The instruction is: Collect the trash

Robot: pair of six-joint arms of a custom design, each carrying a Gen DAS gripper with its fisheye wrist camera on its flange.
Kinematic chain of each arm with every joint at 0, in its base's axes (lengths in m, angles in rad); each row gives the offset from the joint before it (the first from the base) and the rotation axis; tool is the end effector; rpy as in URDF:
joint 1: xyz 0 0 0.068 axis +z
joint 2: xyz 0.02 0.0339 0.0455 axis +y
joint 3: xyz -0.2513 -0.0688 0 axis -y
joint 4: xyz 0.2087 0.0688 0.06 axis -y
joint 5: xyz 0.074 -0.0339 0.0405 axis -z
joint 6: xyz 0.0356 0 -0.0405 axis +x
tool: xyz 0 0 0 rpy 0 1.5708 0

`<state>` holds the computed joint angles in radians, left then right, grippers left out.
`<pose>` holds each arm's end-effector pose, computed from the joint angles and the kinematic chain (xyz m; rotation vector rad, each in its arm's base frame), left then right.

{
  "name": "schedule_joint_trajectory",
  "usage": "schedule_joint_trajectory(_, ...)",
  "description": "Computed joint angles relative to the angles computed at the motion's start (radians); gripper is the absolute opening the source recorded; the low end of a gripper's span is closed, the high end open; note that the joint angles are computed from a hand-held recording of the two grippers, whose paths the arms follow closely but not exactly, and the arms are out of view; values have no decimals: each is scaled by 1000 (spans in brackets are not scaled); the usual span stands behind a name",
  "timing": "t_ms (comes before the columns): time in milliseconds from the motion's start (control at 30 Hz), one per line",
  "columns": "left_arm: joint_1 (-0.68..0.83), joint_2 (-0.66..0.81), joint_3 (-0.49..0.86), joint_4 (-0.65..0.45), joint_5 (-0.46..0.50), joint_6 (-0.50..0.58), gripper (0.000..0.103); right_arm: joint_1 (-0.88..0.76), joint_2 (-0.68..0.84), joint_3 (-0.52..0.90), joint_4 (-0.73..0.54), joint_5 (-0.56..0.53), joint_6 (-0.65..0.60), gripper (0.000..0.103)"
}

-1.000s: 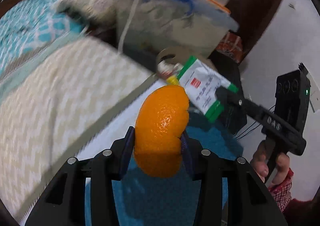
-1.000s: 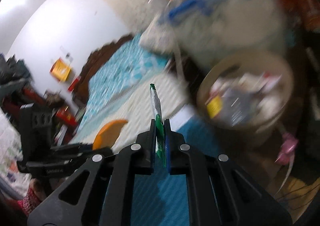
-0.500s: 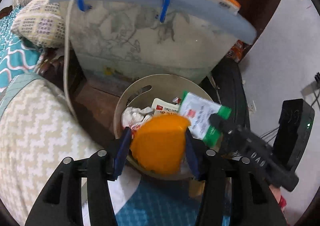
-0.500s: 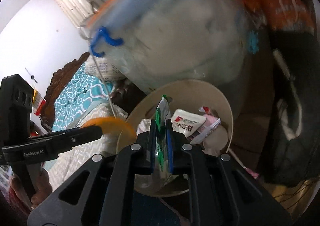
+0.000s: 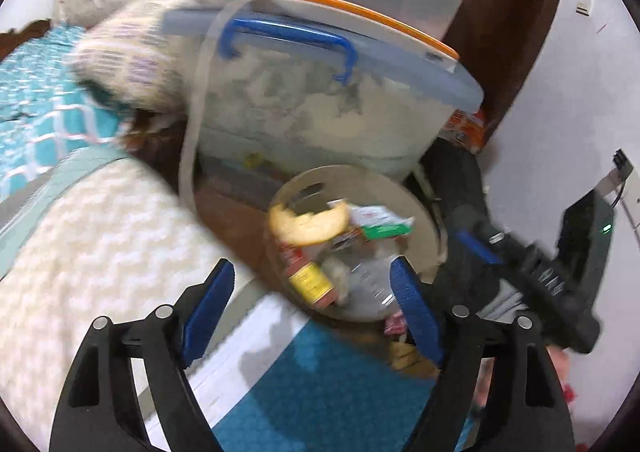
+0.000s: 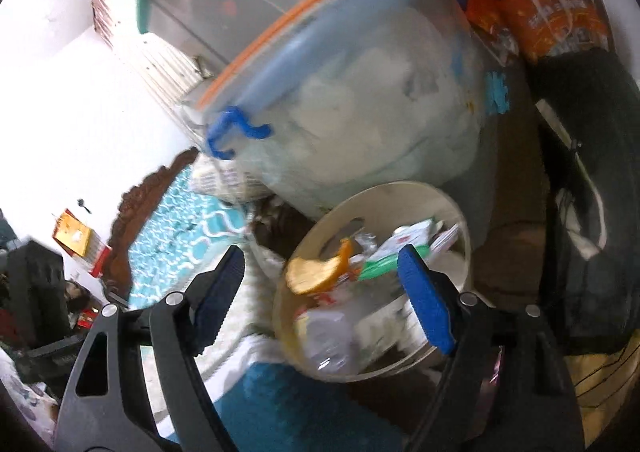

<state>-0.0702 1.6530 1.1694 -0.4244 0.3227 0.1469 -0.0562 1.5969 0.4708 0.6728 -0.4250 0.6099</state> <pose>0.3180 -0.0337 0.2351 0.4010 2.4157 -0.3654 0.2666 -0.0003 0.1555 0.4088 2.0275 0.7757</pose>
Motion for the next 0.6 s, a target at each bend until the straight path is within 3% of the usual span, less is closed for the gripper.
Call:
schedule_joint_trajectory(167, 133, -228, -247, 44, -83, 83, 86, 193, -154, -142, 32, 152, 105, 80)
schedule_joint_trajectory(400, 449, -388, -395, -38, 17, 225, 86, 565, -247, -205, -24, 469, 239, 88)
schedule_joint_trajectory(500, 567, -462, -445, -63, 53, 290, 93, 698, -266, -201, -76, 577, 290, 90)
schedule_joint_trajectory(600, 680, -541, -491, -72, 75, 361, 94, 832, -283, -182, -148, 683, 337, 92)
